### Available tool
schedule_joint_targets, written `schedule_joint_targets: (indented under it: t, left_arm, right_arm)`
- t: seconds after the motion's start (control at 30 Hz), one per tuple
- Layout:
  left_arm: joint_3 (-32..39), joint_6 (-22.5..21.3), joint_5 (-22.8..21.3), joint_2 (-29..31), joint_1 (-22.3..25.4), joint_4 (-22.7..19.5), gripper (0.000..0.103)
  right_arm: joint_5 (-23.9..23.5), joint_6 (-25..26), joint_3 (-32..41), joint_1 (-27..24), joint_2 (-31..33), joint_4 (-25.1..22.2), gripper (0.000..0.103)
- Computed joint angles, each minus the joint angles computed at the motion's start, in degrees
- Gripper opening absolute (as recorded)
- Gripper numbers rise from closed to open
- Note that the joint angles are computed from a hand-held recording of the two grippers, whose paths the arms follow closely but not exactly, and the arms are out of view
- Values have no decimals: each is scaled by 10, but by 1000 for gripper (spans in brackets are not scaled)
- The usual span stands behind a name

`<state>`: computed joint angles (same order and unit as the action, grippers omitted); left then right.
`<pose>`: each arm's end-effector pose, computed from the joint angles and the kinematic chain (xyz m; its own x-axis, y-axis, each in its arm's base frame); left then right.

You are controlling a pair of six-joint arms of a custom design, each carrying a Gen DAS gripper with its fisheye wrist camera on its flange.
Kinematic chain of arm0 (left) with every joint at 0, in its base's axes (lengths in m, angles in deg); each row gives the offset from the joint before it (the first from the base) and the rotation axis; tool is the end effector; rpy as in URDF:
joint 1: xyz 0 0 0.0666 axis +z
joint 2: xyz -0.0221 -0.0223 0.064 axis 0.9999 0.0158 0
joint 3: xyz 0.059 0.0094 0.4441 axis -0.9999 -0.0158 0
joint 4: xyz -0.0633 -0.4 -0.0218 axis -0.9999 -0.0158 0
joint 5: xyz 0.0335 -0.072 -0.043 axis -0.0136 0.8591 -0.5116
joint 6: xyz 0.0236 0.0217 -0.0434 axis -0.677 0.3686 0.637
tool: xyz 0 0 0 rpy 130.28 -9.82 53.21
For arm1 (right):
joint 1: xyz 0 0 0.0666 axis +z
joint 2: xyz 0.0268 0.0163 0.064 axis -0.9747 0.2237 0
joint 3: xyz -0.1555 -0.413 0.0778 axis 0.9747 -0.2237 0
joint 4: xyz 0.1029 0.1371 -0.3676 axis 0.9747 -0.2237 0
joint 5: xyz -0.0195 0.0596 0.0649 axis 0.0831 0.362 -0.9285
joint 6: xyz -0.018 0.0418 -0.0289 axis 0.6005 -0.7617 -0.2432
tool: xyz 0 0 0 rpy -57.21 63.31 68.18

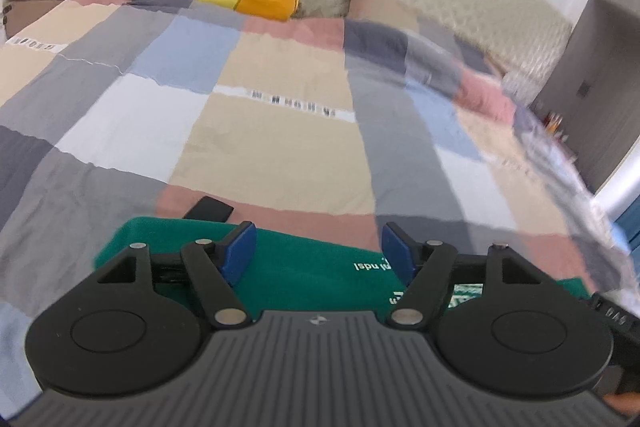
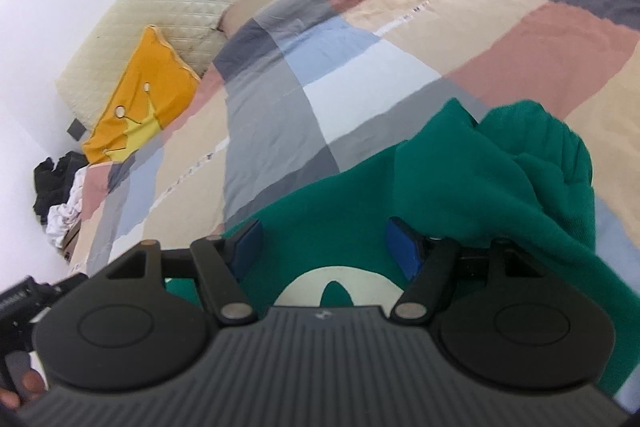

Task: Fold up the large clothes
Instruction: 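Grasp the hoodie hem with the left gripper while the right gripper holds the hood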

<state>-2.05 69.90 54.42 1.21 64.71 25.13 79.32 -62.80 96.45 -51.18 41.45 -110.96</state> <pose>0.4578 -0.2164 0.4641 -0.6818 0.0216 -0.7313 0.3889 0.8574 -0.3372 0.2088 0.0808 0.3369 -0.2792 0.6672 -0.6905 0.4208 0.7314 0.5366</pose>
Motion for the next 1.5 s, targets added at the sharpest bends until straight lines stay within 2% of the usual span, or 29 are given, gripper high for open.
schedule_joint_targets:
  t: [0.1, 0.23, 0.33, 0.5, 0.6, 0.7, 0.73, 0.77, 0.83, 0.97, 1.1, 1.17, 1.27, 1.4, 1.5]
  left_arm:
    - [-22, -9, 7, -35, 18, 3, 74]
    - [-53, -30, -19, -80, 34, 3, 75]
    - [-69, -23, -26, -97, 45, 8, 75]
    - [-63, 3, -43, -85, 54, -3, 74]
    - [-53, 11, -41, -66, 57, -17, 70]
    - [-42, 32, -53, -44, 55, -22, 62]
    - [-36, 42, -53, -34, 55, -25, 56]
    - [-26, 54, -55, -23, 55, -36, 45]
    - [-4, 72, -56, 1, 54, -61, 38]
    - [14, 114, -46, 26, 57, -68, 21]
    - [20, 91, -56, 25, 47, -51, 16]
    - [20, 111, -30, 21, 52, -31, 15]
    - [40, 102, -17, 29, 53, -30, 15]
    - [64, 79, -44, 50, 41, -46, 15]
    - [72, 42, -79, 71, 32, -55, 15]
  right_arm:
    - [24, -2, -1, 24, -26, -17, 70]
    - [84, -24, 5, 64, -49, -72, 70]
    - [123, -36, 11, 81, -58, -103, 70]
    - [171, -39, 15, 82, -70, -140, 70]
    - [193, -63, 19, 68, -70, -180, 70]
    - [176, -78, 19, 38, -66, -198, 72]
    - [163, -80, 14, 29, -68, -191, 72]
    - [144, -77, 10, 16, -70, -181, 72]
    - [116, -78, 3, -1, -67, -169, 72]
    - [107, -81, 1, -6, -54, -173, 72]
    - [102, -86, 2, -9, -45, -175, 72]
    - [109, -93, 4, -4, -42, -180, 72]
    - [113, -101, 3, -2, -42, -179, 72]
    - [112, -90, 3, -6, -41, -174, 72]
    - [110, -79, -1, -10, -38, -162, 72]
